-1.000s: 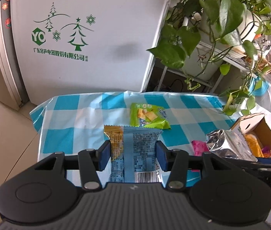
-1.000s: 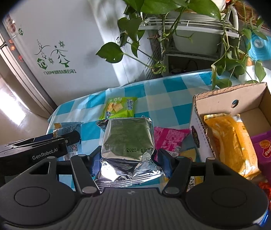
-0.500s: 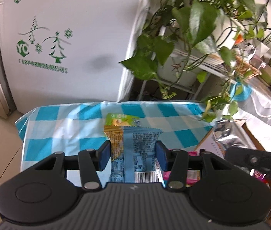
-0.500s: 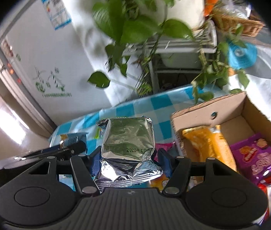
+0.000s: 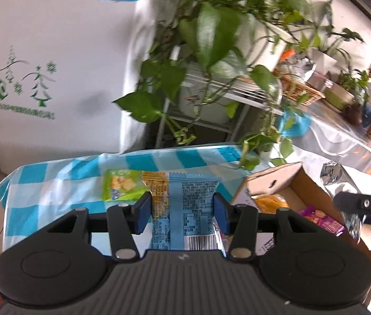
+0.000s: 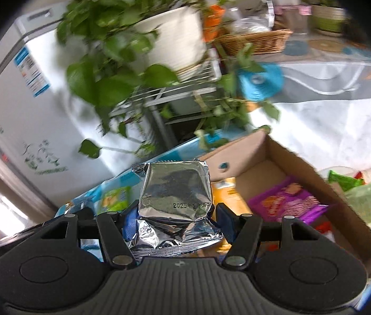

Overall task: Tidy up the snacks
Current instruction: 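Lift the silver bag and light blue bag with both grippers over the cardboard box, then open both grippers to drop the two bags into the cardboard box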

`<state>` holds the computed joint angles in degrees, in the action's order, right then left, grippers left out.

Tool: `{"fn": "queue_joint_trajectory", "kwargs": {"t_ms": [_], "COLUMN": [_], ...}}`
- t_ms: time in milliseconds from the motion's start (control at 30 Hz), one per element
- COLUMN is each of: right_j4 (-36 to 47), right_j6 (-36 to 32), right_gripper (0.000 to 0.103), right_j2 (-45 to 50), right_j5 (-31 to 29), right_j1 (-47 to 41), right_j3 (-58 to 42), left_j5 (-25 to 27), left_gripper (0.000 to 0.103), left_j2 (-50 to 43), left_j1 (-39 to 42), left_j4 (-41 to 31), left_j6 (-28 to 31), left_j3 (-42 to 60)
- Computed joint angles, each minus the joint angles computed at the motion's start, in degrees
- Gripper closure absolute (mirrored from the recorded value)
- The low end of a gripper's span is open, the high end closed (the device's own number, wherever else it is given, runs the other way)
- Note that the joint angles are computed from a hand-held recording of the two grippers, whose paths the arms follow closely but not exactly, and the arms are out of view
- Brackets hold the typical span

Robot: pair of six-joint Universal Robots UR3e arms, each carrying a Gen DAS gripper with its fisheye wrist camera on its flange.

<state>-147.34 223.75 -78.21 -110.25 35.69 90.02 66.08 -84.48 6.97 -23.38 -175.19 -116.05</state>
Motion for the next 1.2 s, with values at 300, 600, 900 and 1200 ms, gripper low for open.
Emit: {"fn": "queue_joint_trajectory", "kwargs": {"t_ms": [300, 600, 900, 1200], "right_j4": [2.66, 3.89, 3.86, 2.7], "right_j6": [7.44, 11.05, 12.32, 11.71], "right_gripper": [0.036, 0.035, 0.033, 0.031], "right_j2": [-7.69, -14.35, -17.71, -19.69], "right_j5": [-3.43, -1.14, 1.26, 0.13], "right_j1": [-3.56, -7.19, -9.52, -9.41], "right_j3": [7.64, 14.62, 18.34, 19.85], "left_j5": [-3.17, -4.46, -1.36, -0.13], "left_gripper": [0.054, 0.054, 0.053, 0.029], "left_j2": [-2.12, -3.89, -13.55, -12.28], "left_j1": [-3.24, -8.22, -18.77, -19.22], "left_j4": [0.25, 2.16, 3.85, 1.44], "left_j6": [0.32, 0.39, -6.73, -5.73], "left_j3": [1.04, 2.46, 12.0, 15.95]}}
